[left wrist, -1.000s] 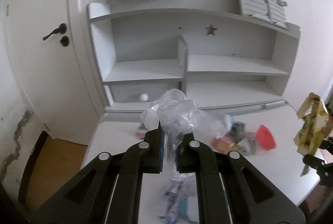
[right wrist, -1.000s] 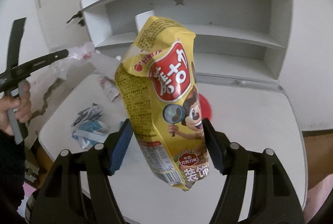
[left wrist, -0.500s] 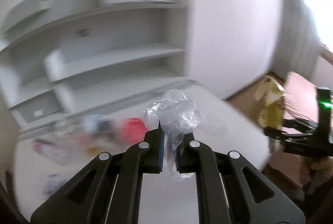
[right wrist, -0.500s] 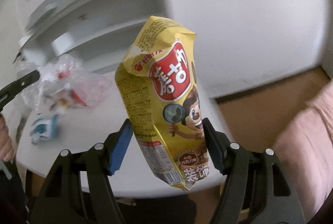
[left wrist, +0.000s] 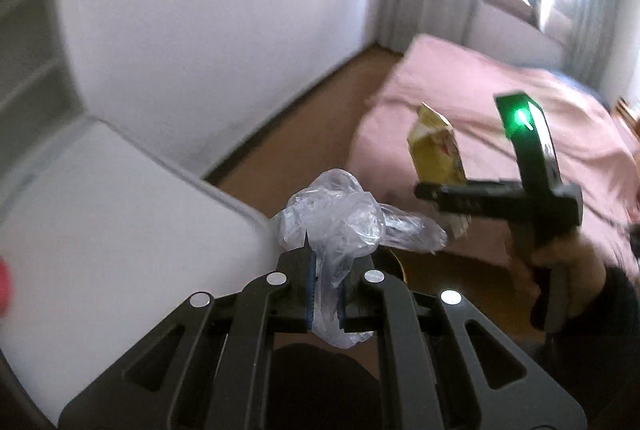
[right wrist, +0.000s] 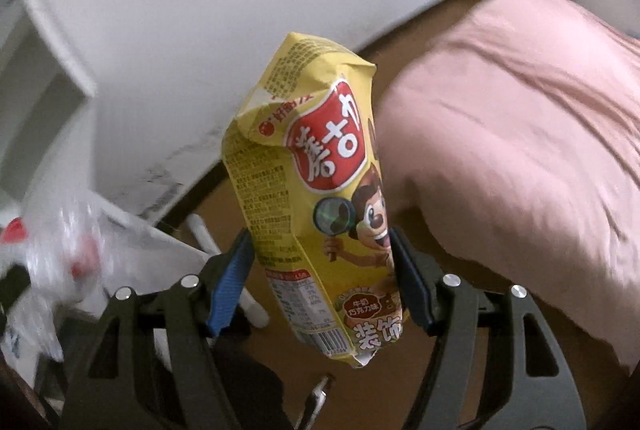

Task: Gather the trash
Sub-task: 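Carry both items over the bin and open both tools to drop them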

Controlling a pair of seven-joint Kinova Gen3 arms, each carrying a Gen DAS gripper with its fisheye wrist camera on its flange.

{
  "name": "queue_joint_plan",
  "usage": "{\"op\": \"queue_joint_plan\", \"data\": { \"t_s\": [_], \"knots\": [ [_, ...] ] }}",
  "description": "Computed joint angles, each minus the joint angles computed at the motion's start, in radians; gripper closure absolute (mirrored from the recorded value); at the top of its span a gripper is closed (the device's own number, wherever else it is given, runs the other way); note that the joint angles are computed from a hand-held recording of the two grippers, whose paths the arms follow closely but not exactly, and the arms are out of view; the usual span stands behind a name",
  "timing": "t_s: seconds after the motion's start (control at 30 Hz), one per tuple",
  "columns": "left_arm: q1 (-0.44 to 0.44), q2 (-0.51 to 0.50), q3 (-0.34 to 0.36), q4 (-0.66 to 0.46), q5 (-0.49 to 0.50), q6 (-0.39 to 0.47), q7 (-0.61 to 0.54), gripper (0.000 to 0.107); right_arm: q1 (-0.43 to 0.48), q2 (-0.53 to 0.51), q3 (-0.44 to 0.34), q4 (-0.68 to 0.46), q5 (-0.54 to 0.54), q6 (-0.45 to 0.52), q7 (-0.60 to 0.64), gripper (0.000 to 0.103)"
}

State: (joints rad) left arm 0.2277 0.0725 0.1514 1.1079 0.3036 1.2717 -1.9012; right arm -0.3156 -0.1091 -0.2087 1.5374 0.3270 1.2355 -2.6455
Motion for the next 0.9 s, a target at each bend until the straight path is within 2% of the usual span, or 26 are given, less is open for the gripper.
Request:
{"op": "queue_joint_plan", "data": {
  "t_s": [0.13,0.2,0.43,0.63,0.9],
  "knots": [
    [0.067,0.06,0.033,0.037,-0.073,-0.029,0.028,0.101,0.033,0.019,0.055,0.074,-0.069,-0.031,0.047,0.036],
    [0.089,0.088,0.037,0.046,-0.102,-0.043,0.03,0.101,0.037,0.039,0.051,0.093,-0.084,-0.04,0.041,0.036],
    [0.154,0.198,0.045,-0.003,-0.14,-0.031,0.065,0.101,0.069,0.074,0.102,0.132,-0.193,-0.13,0.115,0.034],
    [0.165,0.208,0.04,0.035,-0.144,-0.047,0.081,0.101,0.087,0.094,0.118,0.139,-0.247,-0.164,0.159,0.034],
    [0.171,0.251,0.041,0.01,-0.145,-0.037,0.092,0.101,0.099,0.094,0.123,0.14,-0.261,-0.189,0.186,0.024]
  ]
}}
